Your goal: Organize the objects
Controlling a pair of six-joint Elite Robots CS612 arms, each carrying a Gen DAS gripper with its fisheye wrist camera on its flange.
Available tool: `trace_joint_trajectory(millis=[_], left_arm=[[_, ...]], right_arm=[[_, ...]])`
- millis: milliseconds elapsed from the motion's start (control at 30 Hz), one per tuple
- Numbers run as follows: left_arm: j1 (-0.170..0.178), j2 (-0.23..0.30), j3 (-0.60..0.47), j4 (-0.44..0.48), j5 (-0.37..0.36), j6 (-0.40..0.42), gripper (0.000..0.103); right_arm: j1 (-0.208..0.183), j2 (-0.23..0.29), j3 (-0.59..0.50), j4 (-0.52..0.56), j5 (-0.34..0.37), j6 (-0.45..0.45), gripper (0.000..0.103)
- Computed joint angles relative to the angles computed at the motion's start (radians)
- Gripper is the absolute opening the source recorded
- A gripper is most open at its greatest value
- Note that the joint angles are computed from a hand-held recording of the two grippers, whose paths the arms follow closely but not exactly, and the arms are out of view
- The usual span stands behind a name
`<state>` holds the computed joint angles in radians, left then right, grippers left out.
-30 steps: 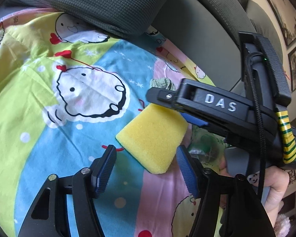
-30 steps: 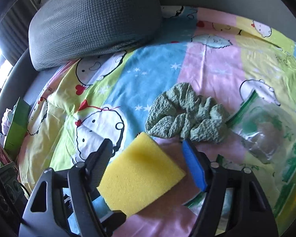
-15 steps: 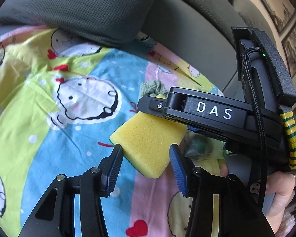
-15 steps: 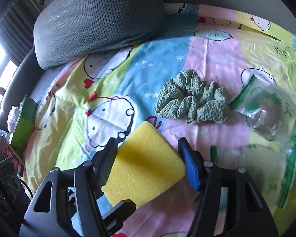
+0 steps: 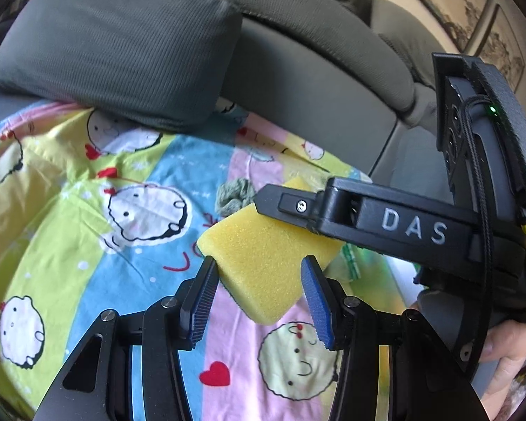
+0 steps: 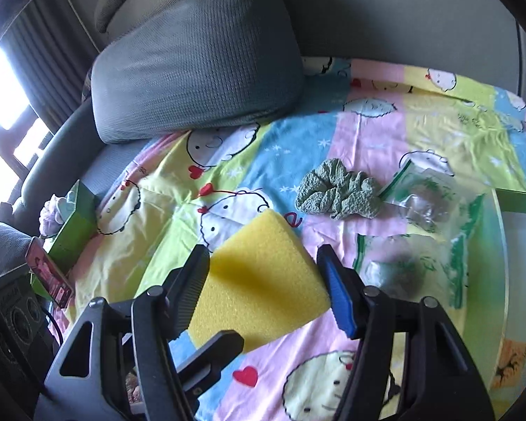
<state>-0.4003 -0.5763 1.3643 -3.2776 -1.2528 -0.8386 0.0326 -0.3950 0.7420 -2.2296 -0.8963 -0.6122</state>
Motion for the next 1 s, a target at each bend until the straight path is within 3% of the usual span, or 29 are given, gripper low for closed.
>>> trace_joint_trajectory(millis=[533, 1000], left_arm=[[-0.044, -0.010, -0.020, -0.040, 0.022, 0.111, 0.050], [-0.077, 0.010, -0.097, 0.011, 0.041, 0.176, 0.050]], right_arm=[[-0.062, -0.107, 0.194, -0.166, 0.044, 0.065, 0.064], [-0.113, -0.121, 0.229, -0.244, 0.093, 0.117, 0.064]])
